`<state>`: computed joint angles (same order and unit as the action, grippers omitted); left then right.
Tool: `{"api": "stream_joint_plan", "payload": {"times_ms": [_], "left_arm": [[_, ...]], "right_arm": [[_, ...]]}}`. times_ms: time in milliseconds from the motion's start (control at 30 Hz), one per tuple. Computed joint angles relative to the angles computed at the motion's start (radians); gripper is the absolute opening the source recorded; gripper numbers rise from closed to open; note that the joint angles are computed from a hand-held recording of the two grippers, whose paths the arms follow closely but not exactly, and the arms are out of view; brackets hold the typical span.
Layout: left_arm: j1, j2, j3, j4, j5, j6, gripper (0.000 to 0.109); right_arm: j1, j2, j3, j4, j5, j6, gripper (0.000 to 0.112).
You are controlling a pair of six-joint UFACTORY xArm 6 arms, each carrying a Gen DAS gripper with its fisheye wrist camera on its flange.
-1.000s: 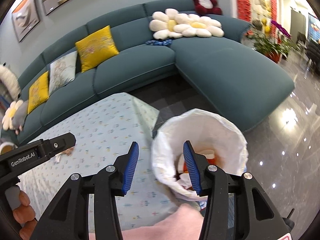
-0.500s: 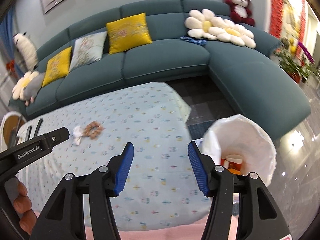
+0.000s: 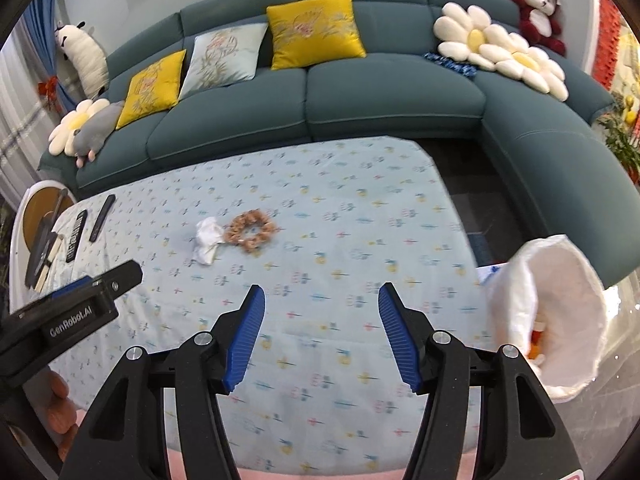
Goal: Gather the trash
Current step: 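Reach both grippers to the white tissue and brown scrunchie on the sheet, then grasp the white tissue with the left gripper while the right gripper grasps the brown scrunchie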
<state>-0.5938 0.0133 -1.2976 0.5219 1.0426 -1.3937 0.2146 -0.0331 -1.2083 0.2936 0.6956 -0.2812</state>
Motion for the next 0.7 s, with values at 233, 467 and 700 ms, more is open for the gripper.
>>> {"api": "stream_joint_plan", "payload": {"times_ms": [233,467,700], "left_arm": [[0.106,-0.021,0.099,-0.035,-0.063,0.035,0.073],[0.237,0.066,0.108,-0.118,-0.238,0.144,0.073],[0.314,0.225,0.018,-0.245,-0.352,0.26,0.073]], "right_arm": [[0.071,0.165,-0.133,-0.01,0.029,0.089,0.058],[0.122,0.377,-0.33,-0.03,0.058,0.156,0.058],[0.147,0.627,-0.598,-0.046,0.125,0.24,0.058]]}}
